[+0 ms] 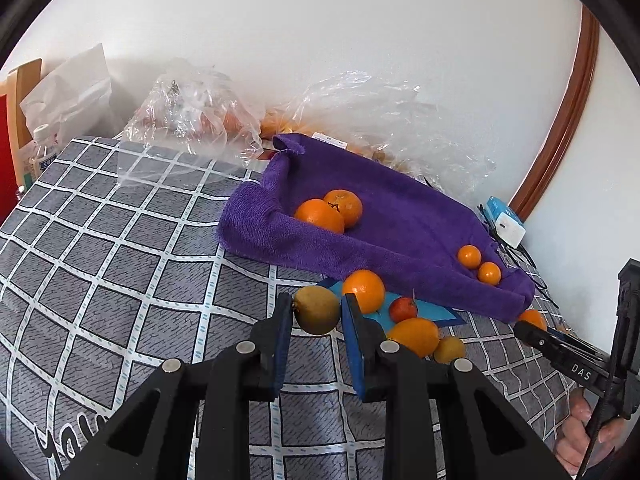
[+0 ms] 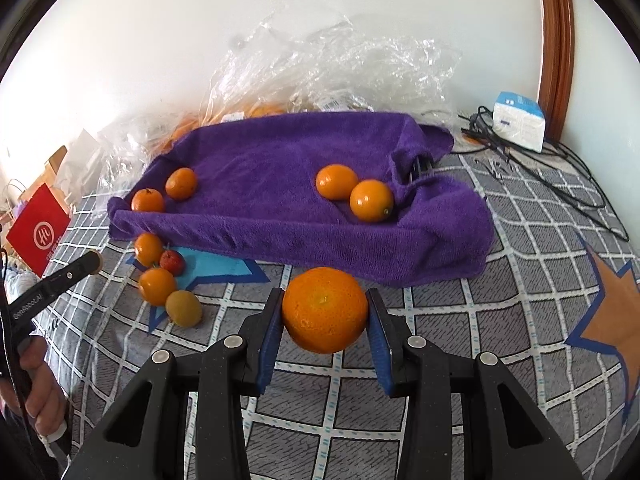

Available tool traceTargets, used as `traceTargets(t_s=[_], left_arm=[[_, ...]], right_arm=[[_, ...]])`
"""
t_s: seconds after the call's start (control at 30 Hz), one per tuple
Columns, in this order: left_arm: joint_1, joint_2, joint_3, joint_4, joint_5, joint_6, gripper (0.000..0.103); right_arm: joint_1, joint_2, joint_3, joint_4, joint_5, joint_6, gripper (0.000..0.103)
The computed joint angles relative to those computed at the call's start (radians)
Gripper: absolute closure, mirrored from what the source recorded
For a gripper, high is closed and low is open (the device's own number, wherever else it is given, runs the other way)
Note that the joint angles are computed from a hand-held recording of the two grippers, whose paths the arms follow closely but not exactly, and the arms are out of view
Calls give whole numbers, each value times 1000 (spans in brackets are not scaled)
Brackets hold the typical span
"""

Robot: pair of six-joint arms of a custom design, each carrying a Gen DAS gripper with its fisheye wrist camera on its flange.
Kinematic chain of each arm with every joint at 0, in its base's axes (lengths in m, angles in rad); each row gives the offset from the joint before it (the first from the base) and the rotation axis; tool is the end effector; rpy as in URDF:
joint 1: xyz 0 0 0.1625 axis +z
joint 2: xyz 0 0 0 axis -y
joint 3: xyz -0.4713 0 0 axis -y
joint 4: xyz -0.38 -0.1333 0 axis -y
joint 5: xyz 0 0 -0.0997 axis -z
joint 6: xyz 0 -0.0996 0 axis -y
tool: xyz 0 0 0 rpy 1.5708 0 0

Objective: Organize fruits
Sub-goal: 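Carry both held fruits onto the purple towel and open both tools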

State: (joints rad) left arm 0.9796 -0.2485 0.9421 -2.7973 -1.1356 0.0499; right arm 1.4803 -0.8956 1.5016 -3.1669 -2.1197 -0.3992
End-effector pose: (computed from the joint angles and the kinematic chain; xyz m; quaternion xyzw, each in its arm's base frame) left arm -0.3454 -0.8290 0.0083 0.2429 0.9119 -0.3034 0.1319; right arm 0.0148 -0.7370 0.3507 0.0030 -0.8567 0.3858 0.3422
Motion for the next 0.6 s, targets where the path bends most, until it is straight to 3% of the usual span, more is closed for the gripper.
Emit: traceTargets(t_s=[0.27, 0.6], left_arm=[[-18, -11, -45, 33, 28, -9, 79], [-22, 80, -316, 186, 51, -42, 79]], right_arm=[[28, 12, -79, 53, -26, -12, 63], [34, 50, -238, 121, -23, -7, 63]])
